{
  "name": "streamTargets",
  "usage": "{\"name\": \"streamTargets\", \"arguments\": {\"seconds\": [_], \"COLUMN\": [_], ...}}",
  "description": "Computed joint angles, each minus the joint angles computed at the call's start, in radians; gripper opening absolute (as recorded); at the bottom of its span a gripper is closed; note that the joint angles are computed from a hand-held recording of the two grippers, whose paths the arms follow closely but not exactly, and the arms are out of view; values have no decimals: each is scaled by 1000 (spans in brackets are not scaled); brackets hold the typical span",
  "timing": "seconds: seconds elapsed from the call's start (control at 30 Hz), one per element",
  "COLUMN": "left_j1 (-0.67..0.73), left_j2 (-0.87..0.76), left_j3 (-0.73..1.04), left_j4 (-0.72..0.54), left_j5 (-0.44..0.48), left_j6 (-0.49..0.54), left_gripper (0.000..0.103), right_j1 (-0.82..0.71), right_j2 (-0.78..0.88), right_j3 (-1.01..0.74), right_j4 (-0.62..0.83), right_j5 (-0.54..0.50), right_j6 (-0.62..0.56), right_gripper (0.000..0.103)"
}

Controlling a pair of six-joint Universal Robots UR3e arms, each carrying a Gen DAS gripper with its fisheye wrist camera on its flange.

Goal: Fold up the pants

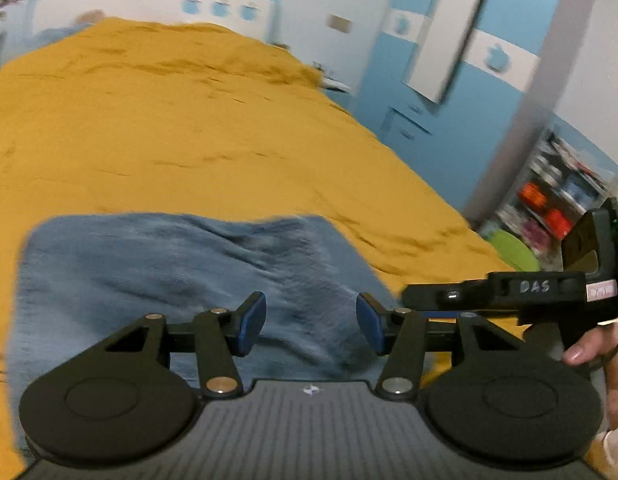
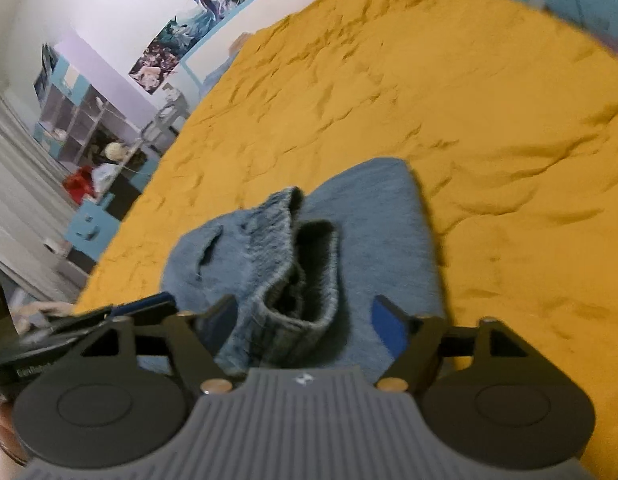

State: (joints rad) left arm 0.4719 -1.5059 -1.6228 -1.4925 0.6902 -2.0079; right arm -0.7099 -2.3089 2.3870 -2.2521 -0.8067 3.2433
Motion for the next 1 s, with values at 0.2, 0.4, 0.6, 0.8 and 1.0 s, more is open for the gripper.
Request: {"name": "streamTargets", "arguments": {"seconds": [0.2,0.4,0.6,0.8,1.0], "left_j1": [50,83,137,178,202], "left_j2": [-126,-286,-343,-335,-324], "left_j3": [53,173,225,223,239], "left_j4": [222,321,311,331,311], "left_j5": [37,64,64,56,19], "left_j6": [-157,-297,-352,-383,-404], "left_gripper": [61,61,61,60,50], "right_j1": [56,108,125,255,388], "right_j2": [503,800,893,781,809], "right_j3": [-102,-225,-238,-445,-902], "right_j4": [-279,-404,-521,-351,-181], "right_j5": [89,121,199,33,-57], "right_j6": [132,175,262,258,332], "right_gripper": [73,68,30,15,13]}}
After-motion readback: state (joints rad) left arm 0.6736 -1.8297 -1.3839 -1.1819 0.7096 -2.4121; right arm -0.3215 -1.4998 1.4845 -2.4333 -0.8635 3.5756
